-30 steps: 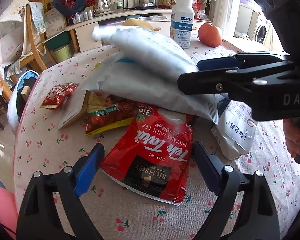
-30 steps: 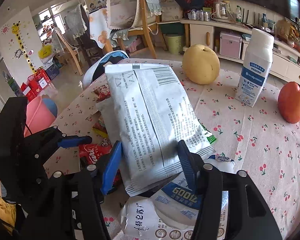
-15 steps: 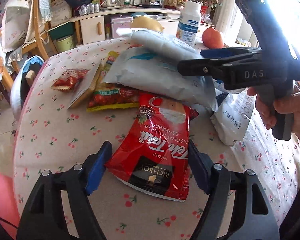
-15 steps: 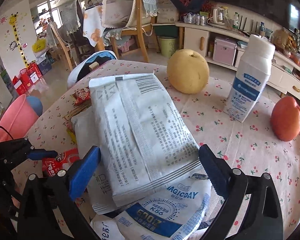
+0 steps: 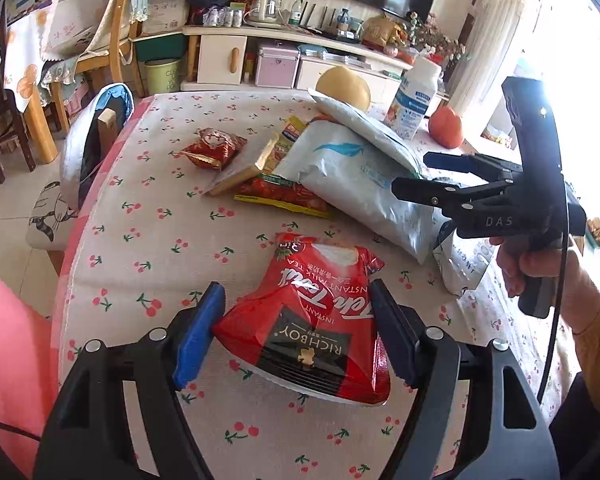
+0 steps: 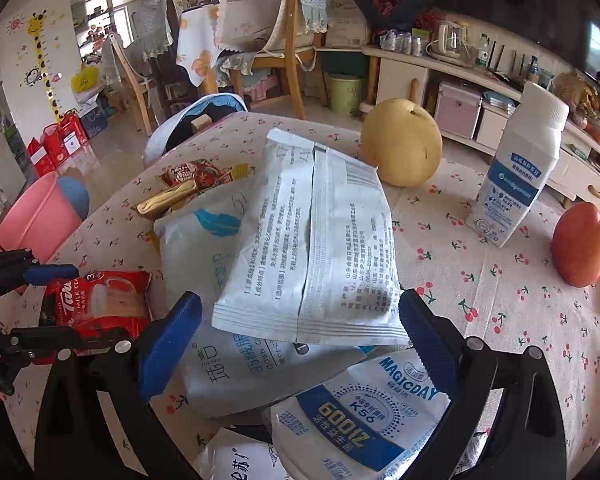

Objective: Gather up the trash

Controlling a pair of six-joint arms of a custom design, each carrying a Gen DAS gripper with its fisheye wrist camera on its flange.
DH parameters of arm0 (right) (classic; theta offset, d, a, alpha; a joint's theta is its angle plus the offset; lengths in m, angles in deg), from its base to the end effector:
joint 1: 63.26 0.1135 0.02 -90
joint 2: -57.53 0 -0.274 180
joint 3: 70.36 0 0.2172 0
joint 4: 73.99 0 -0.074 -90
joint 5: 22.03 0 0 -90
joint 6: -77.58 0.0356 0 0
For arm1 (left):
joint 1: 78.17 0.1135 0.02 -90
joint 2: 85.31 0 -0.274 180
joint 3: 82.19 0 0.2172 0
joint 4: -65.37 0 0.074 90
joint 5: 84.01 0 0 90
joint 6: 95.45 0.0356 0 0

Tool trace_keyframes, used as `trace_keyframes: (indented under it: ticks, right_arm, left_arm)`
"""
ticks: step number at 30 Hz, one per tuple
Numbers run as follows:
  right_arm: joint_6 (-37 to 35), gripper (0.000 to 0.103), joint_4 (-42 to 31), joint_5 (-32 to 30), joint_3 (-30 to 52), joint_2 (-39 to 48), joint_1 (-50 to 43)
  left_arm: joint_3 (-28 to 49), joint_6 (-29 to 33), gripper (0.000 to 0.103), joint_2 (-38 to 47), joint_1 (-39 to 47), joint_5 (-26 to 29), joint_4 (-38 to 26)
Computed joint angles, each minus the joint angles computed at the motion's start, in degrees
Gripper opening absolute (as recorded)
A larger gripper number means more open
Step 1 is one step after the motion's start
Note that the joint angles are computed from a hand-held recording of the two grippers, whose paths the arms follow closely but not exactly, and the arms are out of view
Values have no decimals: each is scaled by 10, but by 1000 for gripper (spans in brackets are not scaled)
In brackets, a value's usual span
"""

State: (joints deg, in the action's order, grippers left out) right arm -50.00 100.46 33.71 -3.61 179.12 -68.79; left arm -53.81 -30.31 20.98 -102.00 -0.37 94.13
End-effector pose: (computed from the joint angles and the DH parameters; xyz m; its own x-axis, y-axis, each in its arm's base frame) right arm 0.3401 -0.0128 0.0794 -0.5655 -0.4517 -0.6901 -0.6840 0.7243 0.0865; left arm 0.1973 -0.0828 0.0814 -0.7688 -0.1172 -0.6287 0.0133 0.9799 -0.1989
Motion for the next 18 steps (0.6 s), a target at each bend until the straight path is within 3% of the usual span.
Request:
trace_keyframes:
  ticks: [3,7,14,16,18]
  right_arm:
    - [14,66,17,22,-6,1,8]
    - [16,51,19,15,-7,0,1]
    - [11,42,9,11,-18,-23,-4]
    - [5,27,-6,2,-21,-33,-8]
    - [-3,25,-19,-2,-23,-40,-10]
  left_arm:
    - [-14,-2,74,-7,15,17,18]
    - [-15,-3,74,-3,18,25,25]
    - [5,10,74,17,10,29,0]
    - [12,11,74,27,4,27,-6]
    - [27,13,74,37,-6,16,-26]
